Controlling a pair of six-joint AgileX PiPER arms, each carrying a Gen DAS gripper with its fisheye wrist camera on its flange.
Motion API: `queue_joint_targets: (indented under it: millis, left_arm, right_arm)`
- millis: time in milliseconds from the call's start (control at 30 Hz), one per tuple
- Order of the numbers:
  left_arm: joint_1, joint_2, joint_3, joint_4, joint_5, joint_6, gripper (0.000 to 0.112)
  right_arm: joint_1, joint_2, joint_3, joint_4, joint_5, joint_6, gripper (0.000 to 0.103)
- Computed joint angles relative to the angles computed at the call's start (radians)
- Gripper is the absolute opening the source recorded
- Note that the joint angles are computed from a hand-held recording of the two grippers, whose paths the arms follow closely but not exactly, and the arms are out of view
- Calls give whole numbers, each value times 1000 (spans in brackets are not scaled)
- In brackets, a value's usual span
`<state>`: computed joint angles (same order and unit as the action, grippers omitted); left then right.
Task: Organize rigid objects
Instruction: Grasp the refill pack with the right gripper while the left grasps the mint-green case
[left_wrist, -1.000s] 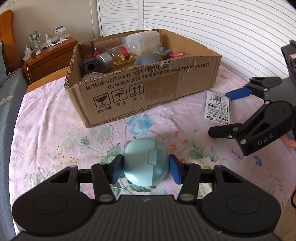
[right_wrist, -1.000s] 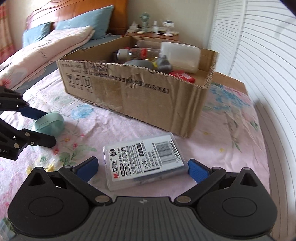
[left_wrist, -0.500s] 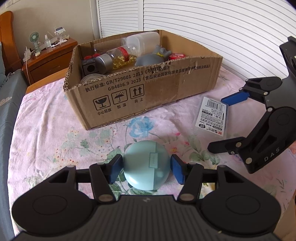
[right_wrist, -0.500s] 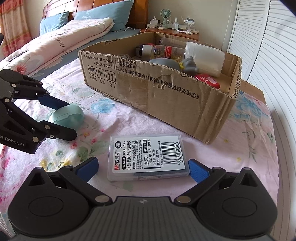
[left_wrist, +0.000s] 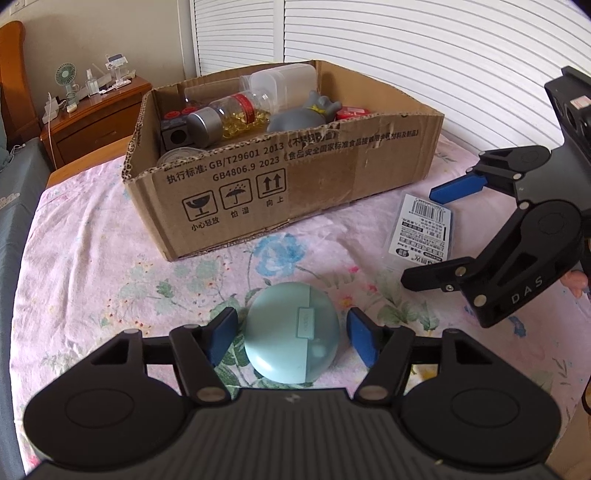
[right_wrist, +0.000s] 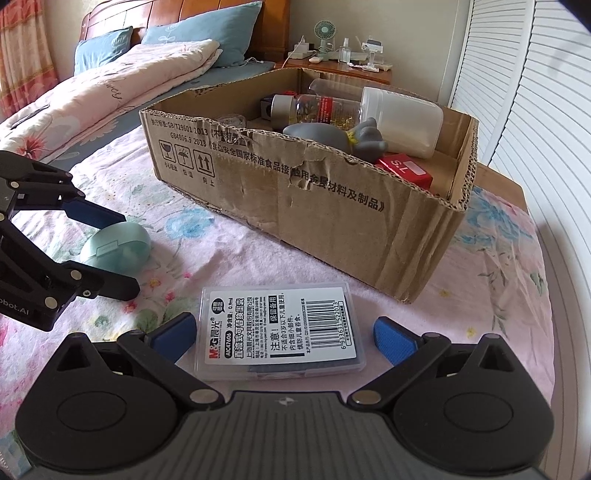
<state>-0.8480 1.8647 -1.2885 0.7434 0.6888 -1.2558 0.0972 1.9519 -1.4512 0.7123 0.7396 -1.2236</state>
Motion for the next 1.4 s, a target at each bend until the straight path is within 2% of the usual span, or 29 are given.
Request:
queue_joint_targets:
  millis: [233, 400, 533, 667, 800, 967, 1300, 1333, 1367, 1400]
  left_arm:
    - [-11, 8, -14, -2, 26, -30, 66]
    - [-18, 15, -30, -5, 50, -50, 64]
    - [-13, 11, -26, -10, 47, -47, 62]
    - [-3, 14, -29, -16, 39, -24, 62]
    - [-3, 10, -33, -35, 35, 8, 52]
    - [6, -2, -28, -77, 27, 67, 52]
    - [2, -59, -20, -139, 58, 167, 52]
    - [-1, -65, -24, -144, 67, 180, 52]
    - [-5, -70, -29, -146, 76, 192, 52]
    - [-9, -74, -34, -145, 86, 200, 52]
  right_arm:
    - [17, -10, 4, -35, -19, 22, 103]
    - [19, 0, -30, -64, 24, 80, 96]
    - [33, -14, -20, -104, 8, 127, 95]
    - [38, -12, -23, -114, 1, 134, 95]
    - [40, -11, -33, -134, 12, 172, 94]
    - [36, -37, -18, -140, 28, 173, 94]
    - [18, -94, -14, -149, 85, 165, 94]
    - [16, -101, -13, -150, 90, 163, 88]
    - [12, -104, -19, -145, 107, 154, 65]
    - [11, -95, -47, -164, 147, 175, 59]
